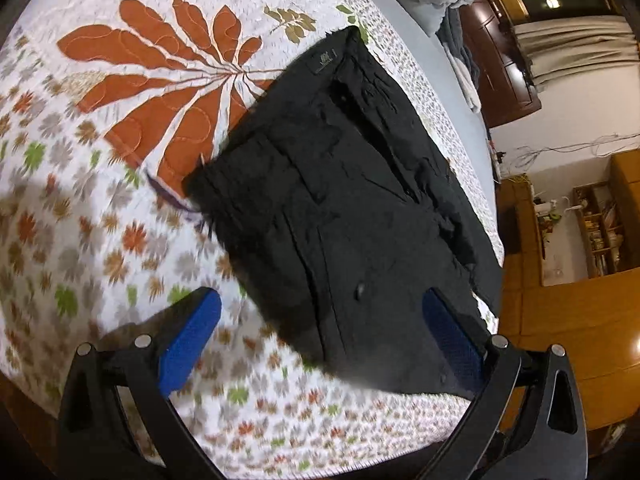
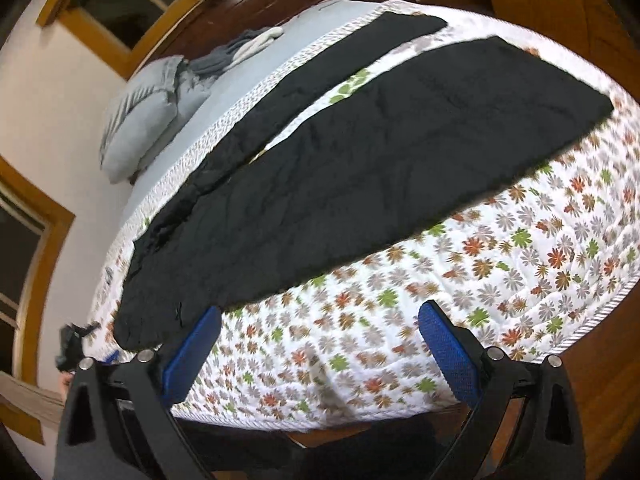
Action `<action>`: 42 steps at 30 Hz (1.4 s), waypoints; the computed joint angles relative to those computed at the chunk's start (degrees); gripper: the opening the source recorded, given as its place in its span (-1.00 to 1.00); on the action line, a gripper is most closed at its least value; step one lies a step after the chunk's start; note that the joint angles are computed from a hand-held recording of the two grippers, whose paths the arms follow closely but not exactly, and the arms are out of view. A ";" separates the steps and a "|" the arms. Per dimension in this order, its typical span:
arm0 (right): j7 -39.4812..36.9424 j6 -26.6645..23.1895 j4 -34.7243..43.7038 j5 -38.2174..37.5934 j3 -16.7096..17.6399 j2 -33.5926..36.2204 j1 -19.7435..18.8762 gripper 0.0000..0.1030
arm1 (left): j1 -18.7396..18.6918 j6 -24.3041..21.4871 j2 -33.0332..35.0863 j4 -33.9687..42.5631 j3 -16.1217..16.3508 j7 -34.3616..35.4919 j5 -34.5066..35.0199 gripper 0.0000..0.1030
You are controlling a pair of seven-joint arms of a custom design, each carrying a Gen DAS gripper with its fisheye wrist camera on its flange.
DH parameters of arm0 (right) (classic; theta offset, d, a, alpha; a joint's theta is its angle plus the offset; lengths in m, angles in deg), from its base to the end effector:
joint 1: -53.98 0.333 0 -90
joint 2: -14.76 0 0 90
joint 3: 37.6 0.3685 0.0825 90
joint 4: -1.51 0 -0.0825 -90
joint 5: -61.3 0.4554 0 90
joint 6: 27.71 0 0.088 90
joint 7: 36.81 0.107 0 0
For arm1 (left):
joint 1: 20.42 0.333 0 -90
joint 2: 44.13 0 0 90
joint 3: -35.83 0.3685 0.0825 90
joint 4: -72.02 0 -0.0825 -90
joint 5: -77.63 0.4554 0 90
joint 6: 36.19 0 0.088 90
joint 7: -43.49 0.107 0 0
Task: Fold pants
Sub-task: 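Grasp the waistband with the left tool while the right tool grasps a leg hem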
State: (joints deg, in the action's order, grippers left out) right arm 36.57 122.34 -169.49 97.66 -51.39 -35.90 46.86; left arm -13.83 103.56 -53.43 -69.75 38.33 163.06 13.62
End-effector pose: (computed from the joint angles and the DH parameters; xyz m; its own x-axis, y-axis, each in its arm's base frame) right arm 0.3099 -0.1180 0.4098 -0.2944 -0.7802 -0.5519 -0.7160 0.5626 -0.4133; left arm 0.5089 0.0796 0.3691 0.2916 -0.6775 0.6753 -0.8391 -0.5201 -0.1595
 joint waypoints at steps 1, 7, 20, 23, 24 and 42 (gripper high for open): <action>-0.95 -0.04 0.30 0.78 -1.76 0.56 0.40 0.93 | -0.03 0.23 0.64 0.48 -0.02 0.01 -0.22 0.94; -7.89 -1.78 4.22 9.69 -10.68 5.82 0.98 0.93 | -0.22 2.42 3.40 3.16 -1.48 -0.62 0.23 0.85; -19.91 -10.04 12.04 27.08 -21.12 17.80 -8.41 0.60 | -1.73 9.06 2.99 0.74 -2.20 -1.88 0.93 -0.67; -23.48 -11.29 13.85 29.91 -20.84 20.94 -9.15 0.60 | -2.14 10.38 3.45 1.07 -2.81 -3.56 3.56 -0.67; -24.44 -11.93 14.67 31.19 -20.85 22.25 -9.23 0.60 | -2.17 10.39 3.51 1.14 -2.80 -3.98 3.97 -0.67; -27.34 -14.75 16.32 39.26 -11.52 27.72 -18.88 -0.86 | -2.08 10.09 1.45 1.36 -1.99 -17.14 13.44 -0.84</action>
State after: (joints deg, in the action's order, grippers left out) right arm 9.22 107.60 -153.17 136.92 -62.91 -8.18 27.98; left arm -15.91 113.65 -51.97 -68.39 36.33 145.91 27.06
